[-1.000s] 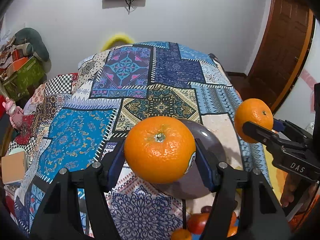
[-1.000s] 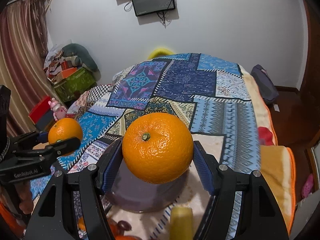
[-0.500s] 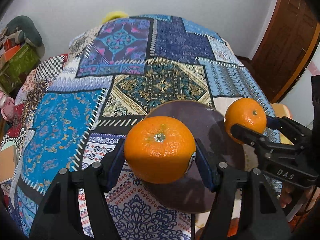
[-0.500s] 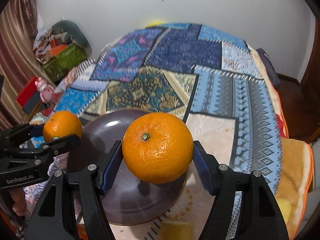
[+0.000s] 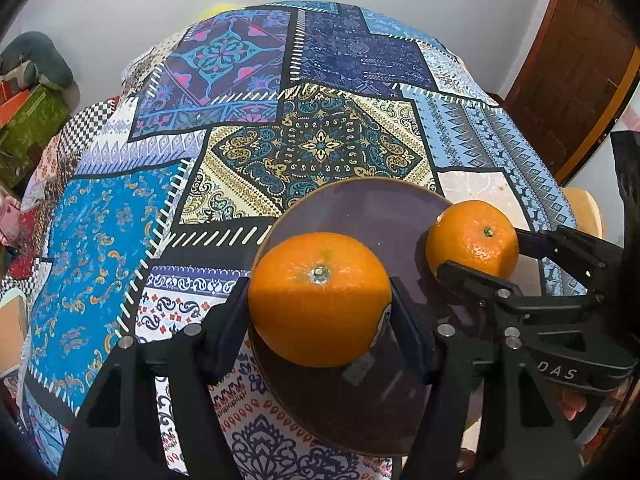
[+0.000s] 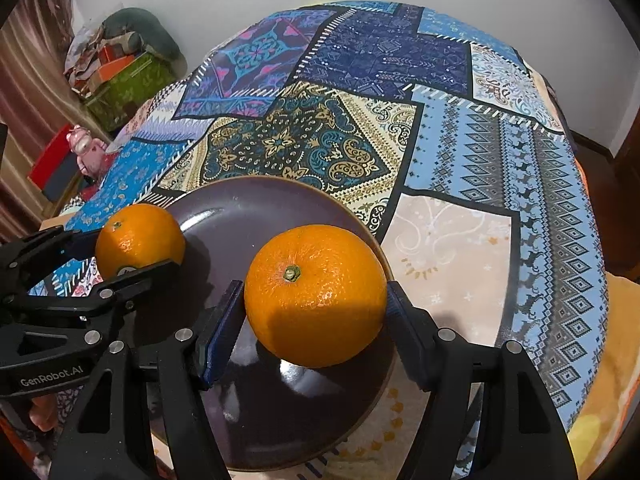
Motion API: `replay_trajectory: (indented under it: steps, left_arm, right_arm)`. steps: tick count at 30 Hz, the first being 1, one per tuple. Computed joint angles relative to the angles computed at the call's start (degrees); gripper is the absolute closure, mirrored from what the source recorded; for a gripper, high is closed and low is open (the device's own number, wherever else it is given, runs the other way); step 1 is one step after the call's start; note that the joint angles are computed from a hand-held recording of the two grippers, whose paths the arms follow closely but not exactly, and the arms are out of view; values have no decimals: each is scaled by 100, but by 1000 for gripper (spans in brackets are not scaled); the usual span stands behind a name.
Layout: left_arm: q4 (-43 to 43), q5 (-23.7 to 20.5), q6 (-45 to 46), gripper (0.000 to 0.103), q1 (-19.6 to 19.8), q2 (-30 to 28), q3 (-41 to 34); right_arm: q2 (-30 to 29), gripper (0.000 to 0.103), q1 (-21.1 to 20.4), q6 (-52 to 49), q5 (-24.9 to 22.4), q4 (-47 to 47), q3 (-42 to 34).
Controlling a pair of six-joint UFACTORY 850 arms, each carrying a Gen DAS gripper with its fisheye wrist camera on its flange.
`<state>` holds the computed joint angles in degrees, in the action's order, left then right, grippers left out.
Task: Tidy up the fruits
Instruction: 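Carry the oranges in both grippers over the purple plate, then lower the oranges onto the plate and open both grippers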
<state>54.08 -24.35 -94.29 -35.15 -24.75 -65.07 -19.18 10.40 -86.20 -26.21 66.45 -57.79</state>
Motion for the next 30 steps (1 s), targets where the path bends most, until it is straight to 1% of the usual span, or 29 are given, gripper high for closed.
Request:
replay_trajectory:
  steps: [6, 7, 10, 14, 17, 21, 30]
  left_arm:
    - [-49, -60, 65, 37, 4, -49, -59]
    - [-30, -80, 44, 37, -2, -43, -58]
    - [239, 31, -212, 37, -35, 80, 28]
    - [612, -364, -476, 37, -211, 247, 33]
    - [664, -388, -589, 37, -257, 450, 126]
    - [843, -565, -905, 37, -410, 802, 329]
    - [867, -1073, -1205, 36, -933, 1412, 758]
  right_arm:
    - [-47, 37, -12, 157, -38, -150, -76]
    - [-33, 36, 2, 190, 43, -143, -60]
    - [62, 35, -24, 42, 36, 10, 4]
    - [297, 35, -111, -285, -66, 299, 104]
    - [572, 35, -185, -556, -68, 507, 269]
    - [981, 35, -319, -954, -135, 792, 554]
    - [1947, 35, -781, -1803, -275, 1282, 1339]
